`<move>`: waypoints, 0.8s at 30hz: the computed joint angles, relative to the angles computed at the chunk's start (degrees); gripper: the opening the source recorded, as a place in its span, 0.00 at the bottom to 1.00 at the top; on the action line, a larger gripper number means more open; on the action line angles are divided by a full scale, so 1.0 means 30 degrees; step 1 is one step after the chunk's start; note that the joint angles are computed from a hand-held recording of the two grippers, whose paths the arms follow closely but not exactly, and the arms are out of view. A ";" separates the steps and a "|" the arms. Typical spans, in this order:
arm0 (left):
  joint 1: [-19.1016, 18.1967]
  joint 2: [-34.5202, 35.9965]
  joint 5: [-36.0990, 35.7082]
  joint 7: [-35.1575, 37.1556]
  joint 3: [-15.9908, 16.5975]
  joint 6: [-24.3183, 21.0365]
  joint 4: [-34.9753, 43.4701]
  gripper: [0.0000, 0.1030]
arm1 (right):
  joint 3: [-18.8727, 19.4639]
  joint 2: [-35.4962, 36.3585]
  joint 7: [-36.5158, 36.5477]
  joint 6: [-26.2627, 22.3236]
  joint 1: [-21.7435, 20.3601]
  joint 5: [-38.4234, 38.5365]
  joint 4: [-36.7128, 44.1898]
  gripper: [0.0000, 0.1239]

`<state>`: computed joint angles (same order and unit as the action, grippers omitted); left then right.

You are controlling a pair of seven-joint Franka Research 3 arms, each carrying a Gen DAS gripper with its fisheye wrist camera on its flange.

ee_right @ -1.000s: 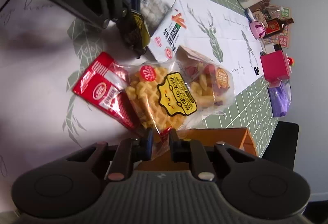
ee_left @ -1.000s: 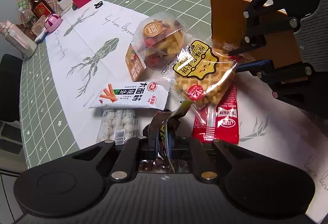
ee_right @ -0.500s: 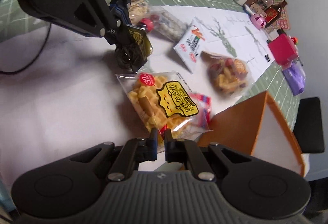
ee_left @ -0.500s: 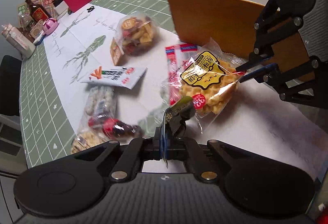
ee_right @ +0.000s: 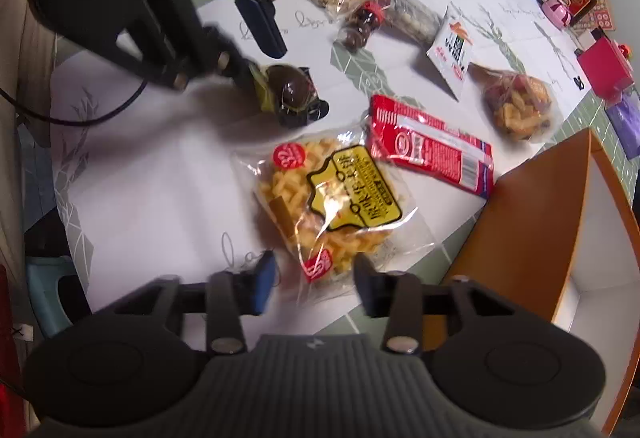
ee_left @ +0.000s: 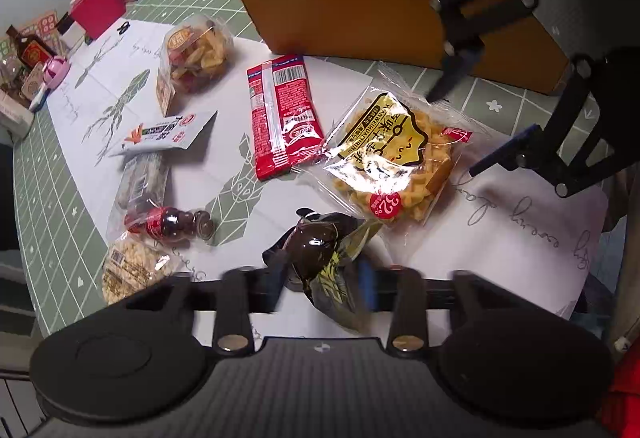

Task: Organize snacks
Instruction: 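Grasp the chocolate-wrapped snack with the left tool while the right tool grasps the yellow-labelled waffle pack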

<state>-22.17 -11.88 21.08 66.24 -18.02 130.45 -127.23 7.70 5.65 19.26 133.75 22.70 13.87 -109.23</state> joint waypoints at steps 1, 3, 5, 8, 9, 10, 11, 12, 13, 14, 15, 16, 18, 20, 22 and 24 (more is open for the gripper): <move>-0.0001 0.0047 0.0269 0.0043 -0.0056 0.0140 -0.0057 0.64 | 0.0023 0.0082 -0.0206 0.0127 -0.0004 0.0097 0.0113 0.52; -0.0067 0.0510 0.0359 0.0522 -0.0092 -0.0180 0.0274 0.67 | 0.0103 0.0329 -0.0872 0.0416 0.0009 0.0276 0.0378 0.69; -0.0064 0.1030 0.0668 0.0547 -0.0169 -0.0638 0.0665 0.68 | 0.0162 0.0700 -0.1298 0.0421 0.0061 0.0288 0.0793 0.75; -0.0092 0.1496 0.0409 0.0802 -0.0027 -0.0672 0.0878 0.68 | 0.0196 0.1636 -0.0921 -0.0483 0.0297 -0.0278 0.2041 0.75; -0.0087 0.1631 0.0123 0.0956 0.0055 -0.0691 0.0943 0.68 | 0.0212 0.1933 -0.0846 -0.0802 0.0368 -0.0437 0.2421 0.75; -0.0065 0.1708 0.0031 0.0968 0.0091 -0.0722 0.0980 0.68 | 0.0215 0.2181 -0.0762 -0.0996 0.0457 -0.0672 0.2706 0.75; -0.0029 0.1699 0.0170 0.0893 0.0102 -0.0616 0.0919 0.67 | 0.0205 0.2410 -0.0634 -0.1129 0.0556 -0.0936 0.2950 0.75; -0.0003 0.1692 0.0158 0.0951 0.0135 -0.0578 0.0883 0.67 | 0.0161 0.2735 -0.0328 -0.1455 0.0672 -0.1270 0.3348 0.76; 0.0028 0.1762 0.0017 0.0949 0.0167 -0.0829 0.0973 0.65 | 0.0138 0.3010 -0.0127 -0.1838 0.0717 -0.1413 0.3725 0.76; 0.0069 0.1810 -0.0024 0.0859 0.0186 -0.1018 0.1023 0.62 | 0.0105 0.3288 0.0133 -0.2219 0.0783 -0.1600 0.4106 0.76; 0.0100 0.1860 -0.0174 0.0933 0.0234 -0.1156 0.1059 0.60 | 0.0076 0.3470 0.0341 -0.2388 0.0843 -0.1767 0.4331 0.76; 0.0139 0.1753 -0.0282 0.0975 0.0297 -0.0896 0.0892 0.59 | 0.0089 0.3657 0.0465 -0.2650 0.0844 -0.1731 0.4596 0.77; 0.0225 0.1602 -0.0491 0.0942 0.0382 -0.0472 0.0664 0.55 | 0.0103 0.3943 0.0799 -0.3088 0.0855 -0.1611 0.5029 0.78; 0.0291 0.1441 -0.0471 0.0948 0.0412 0.0017 0.0379 0.51 | 0.0150 0.4062 0.0833 -0.3291 0.0820 -0.1432 0.5182 0.78; 0.0341 0.1351 -0.0480 0.0996 0.0426 0.0345 0.0208 0.49 | 0.0169 0.4256 0.0928 -0.3962 0.0787 -0.1282 0.5526 0.79; 0.0369 0.1283 -0.0307 0.0930 0.0371 0.0460 0.0104 0.46 | 0.0191 0.4328 0.0868 -0.4421 0.0723 -0.1088 0.5636 0.80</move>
